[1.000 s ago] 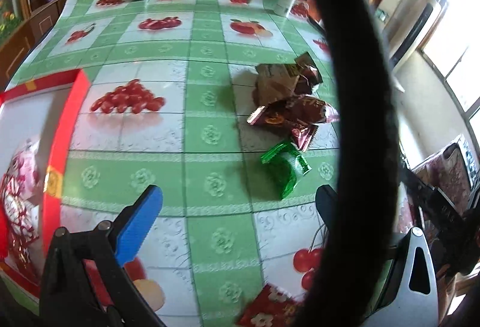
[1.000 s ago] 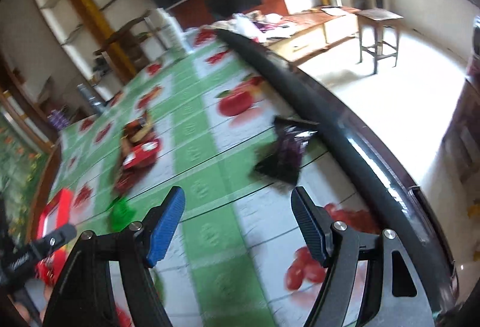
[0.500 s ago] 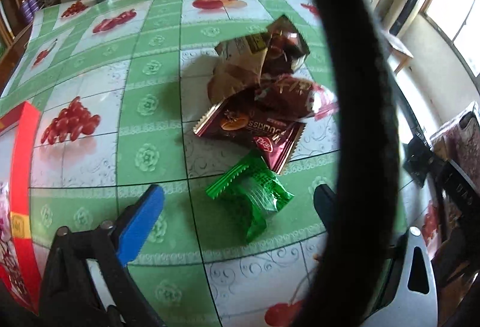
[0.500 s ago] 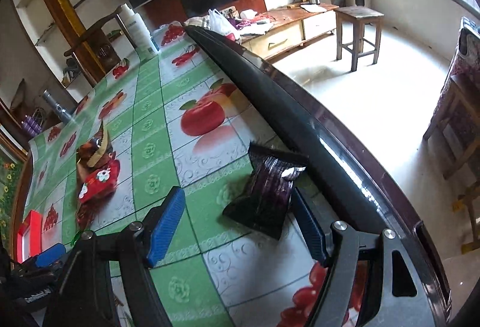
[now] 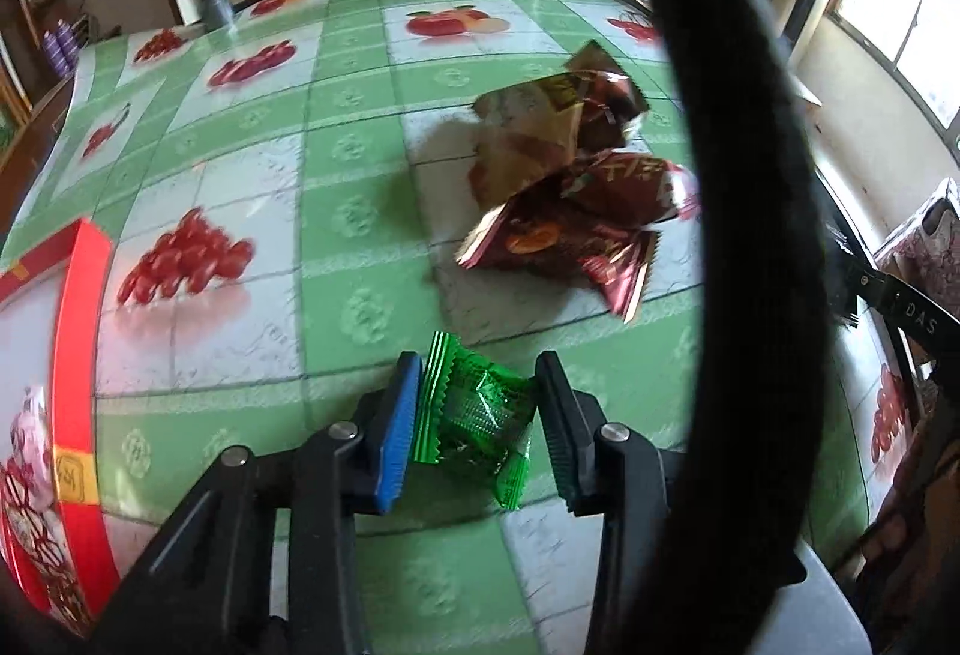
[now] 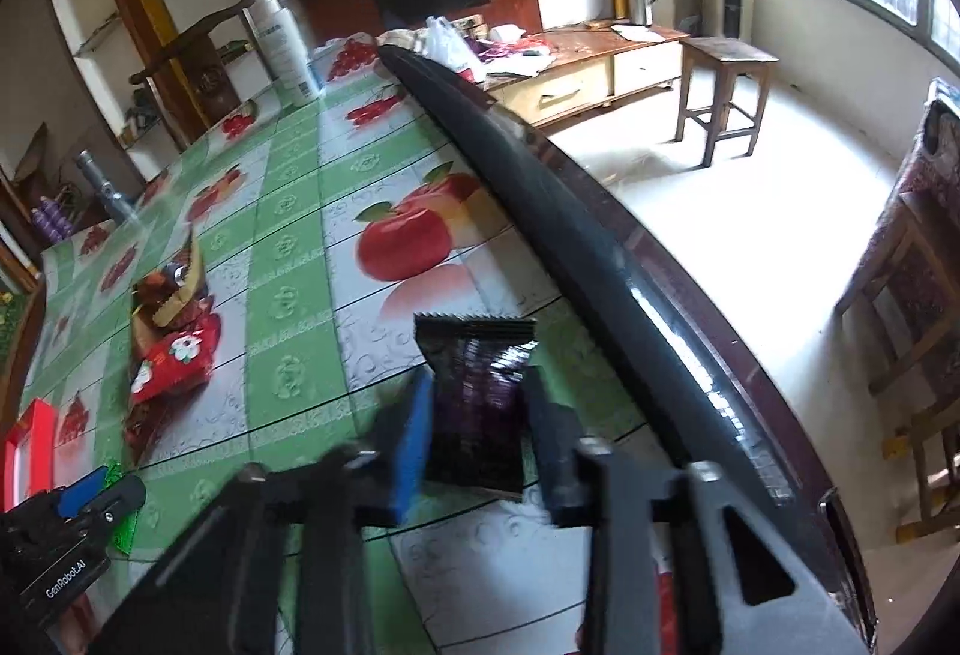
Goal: Organize snacks
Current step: 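Grasp the green candy with the left tool while the right tool grasps the dark chocolate bar, then carry the green candy and chocolate bar into the tray and open both tools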
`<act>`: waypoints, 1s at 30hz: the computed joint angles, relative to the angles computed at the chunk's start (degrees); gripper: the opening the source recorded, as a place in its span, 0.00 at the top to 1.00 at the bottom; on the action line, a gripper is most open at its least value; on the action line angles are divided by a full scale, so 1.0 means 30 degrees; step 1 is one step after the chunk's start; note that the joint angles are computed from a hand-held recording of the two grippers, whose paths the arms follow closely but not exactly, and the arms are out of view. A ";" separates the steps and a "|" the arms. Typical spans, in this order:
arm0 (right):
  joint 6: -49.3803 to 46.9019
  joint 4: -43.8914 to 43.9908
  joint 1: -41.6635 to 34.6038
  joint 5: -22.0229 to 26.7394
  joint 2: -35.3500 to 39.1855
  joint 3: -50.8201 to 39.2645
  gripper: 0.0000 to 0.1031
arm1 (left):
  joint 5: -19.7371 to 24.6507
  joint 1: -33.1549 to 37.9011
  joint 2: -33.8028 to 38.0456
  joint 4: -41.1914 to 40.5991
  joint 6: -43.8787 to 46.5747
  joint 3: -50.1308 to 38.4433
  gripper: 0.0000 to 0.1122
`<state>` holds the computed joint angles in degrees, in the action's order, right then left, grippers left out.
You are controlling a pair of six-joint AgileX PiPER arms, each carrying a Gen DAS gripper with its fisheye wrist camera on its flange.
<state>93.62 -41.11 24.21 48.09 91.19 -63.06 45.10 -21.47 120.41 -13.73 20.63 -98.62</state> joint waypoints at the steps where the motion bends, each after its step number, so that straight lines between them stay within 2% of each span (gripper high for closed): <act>1: -0.0128 0.0031 0.0061 -0.0258 -0.0106 0.0122 0.76 | 0.0003 0.0266 -0.0146 -0.0248 0.0237 0.0221 0.65; 6: -0.0410 0.0003 0.0436 -0.1605 -0.0297 0.0357 0.78 | 0.0040 0.1864 -0.1005 -0.2050 0.1608 0.1303 0.66; 14: -0.0335 -0.0913 0.2562 -0.1482 -0.0602 -0.0418 0.78 | -0.0230 0.3749 -0.2880 -0.3852 0.3527 0.3210 0.66; 20: -0.1227 -0.0705 0.3848 -0.2409 0.0064 -0.1689 0.78 | -0.1147 0.4028 -0.4121 -0.2885 0.3079 0.4696 0.66; 30: -0.3316 0.0499 0.5230 -0.3541 0.2062 -0.4163 0.78 | -0.3593 0.4859 -0.6482 -0.0604 0.2039 0.7007 0.66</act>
<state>83.68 -39.61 39.90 37.46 97.38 -75.55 34.32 -6.89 100.97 -15.54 26.75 -77.60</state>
